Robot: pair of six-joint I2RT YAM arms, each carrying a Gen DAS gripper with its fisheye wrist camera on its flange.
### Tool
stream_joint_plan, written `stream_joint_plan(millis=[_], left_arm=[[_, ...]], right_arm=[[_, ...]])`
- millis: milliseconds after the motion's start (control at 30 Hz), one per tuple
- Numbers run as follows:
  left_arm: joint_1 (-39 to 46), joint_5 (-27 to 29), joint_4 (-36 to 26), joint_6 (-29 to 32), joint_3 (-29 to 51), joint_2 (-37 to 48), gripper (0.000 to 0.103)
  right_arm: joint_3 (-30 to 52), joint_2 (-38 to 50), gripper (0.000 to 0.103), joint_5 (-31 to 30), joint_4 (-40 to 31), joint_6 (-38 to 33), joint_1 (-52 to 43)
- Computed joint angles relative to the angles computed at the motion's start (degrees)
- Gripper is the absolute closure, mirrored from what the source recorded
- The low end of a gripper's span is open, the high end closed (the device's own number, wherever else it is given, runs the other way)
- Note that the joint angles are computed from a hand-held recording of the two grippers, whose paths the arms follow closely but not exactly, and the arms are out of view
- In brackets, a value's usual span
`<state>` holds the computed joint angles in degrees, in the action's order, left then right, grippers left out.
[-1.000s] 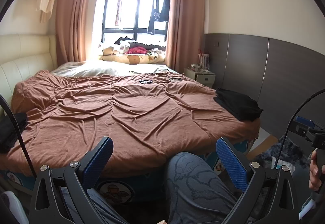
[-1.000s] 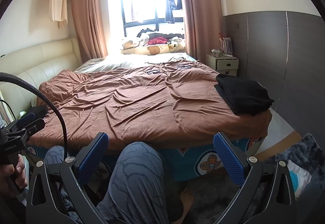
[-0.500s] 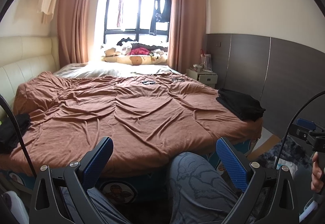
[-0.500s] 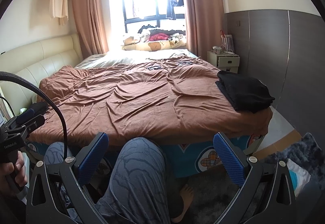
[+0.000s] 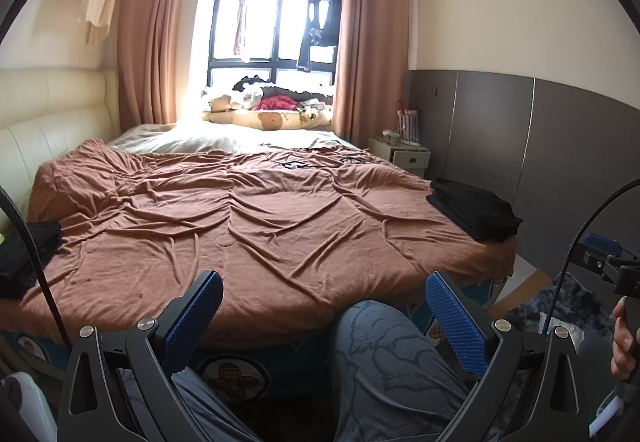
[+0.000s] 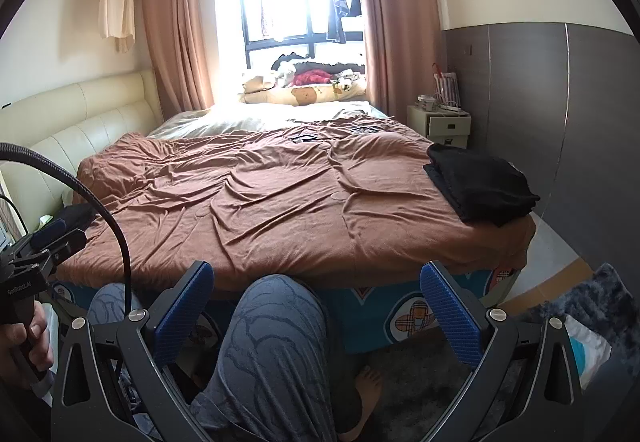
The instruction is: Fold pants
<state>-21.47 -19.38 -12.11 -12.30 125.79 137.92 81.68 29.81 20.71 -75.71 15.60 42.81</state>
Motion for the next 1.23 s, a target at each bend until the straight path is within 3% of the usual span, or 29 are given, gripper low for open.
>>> stream_joint_plan(millis=[100, 467, 1233], left_arm=[[-0.04, 0.02, 0.13, -0.05, -0.25, -0.13, 0.001], [-0.31, -0.34, 0.05, -0.44, -0.61, -0.22, 0.001], [-0.65, 0.34, 2.87, -0.44, -5.07, -2.79, 0.001]], right_arm=[[-0.05, -0.05, 0.0, 2.95, -0.98, 2.01, 3.83], [0.52, 0.16, 0.0, 4.71, -1.53, 2.85, 5.84], [0.54, 0.79, 0.0, 0.57, -1.19, 0.63, 1.33]])
